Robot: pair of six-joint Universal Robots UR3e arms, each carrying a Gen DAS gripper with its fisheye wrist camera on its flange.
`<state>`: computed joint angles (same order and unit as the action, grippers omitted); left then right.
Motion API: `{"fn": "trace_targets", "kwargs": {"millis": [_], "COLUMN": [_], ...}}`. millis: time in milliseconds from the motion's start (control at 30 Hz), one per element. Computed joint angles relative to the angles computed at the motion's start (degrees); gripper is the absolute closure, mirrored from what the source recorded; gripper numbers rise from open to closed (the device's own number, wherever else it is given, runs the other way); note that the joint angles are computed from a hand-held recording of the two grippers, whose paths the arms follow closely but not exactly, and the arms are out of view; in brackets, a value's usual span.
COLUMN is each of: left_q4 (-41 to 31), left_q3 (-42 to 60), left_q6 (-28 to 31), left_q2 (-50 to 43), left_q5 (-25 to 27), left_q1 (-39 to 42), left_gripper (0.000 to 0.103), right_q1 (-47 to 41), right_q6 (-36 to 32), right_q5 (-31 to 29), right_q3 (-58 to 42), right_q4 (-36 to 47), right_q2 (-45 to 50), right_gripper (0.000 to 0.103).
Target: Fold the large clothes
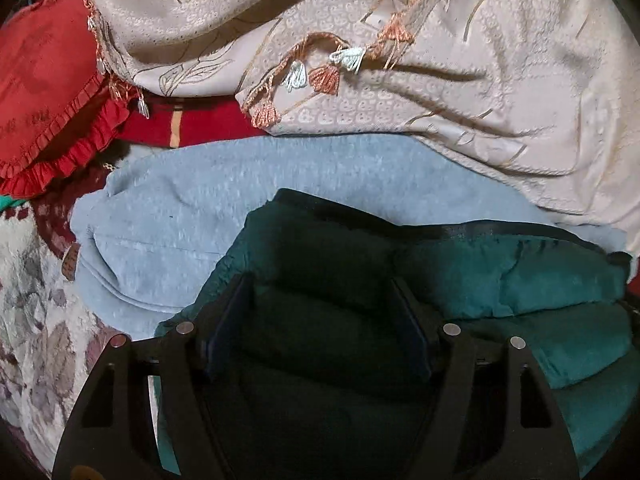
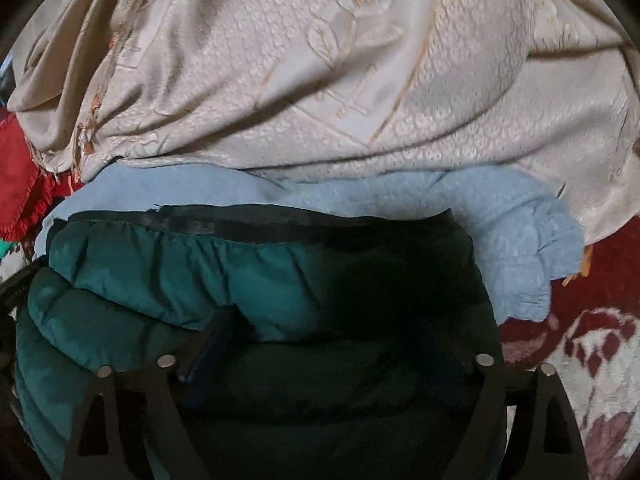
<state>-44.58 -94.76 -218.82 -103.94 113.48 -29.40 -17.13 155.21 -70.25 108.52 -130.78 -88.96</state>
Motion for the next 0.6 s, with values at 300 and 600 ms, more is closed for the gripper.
{"fn": "trace_targets", "kwargs": {"millis": [300,600], "left_q4": [-1.5,-1.5], "left_q3": [2.4,1.7], "left_q6": [0.5,0.4], "left_q2": [-4.6,-2.0], "left_q5": [1.9,0.8], "left_q1": [-0.5,0.3], "left_gripper": [0.028,0.028], "right_q1": [-0.3,2.4], "right_q6": [0.4,2.2], "right_q5": [0.1,-2.9], "right_q3": [1.2,0.0], "right_q4": [-2.9,-2.3], "right_q2": [2.0,0.5], "right_gripper": [0.008,0.004]}}
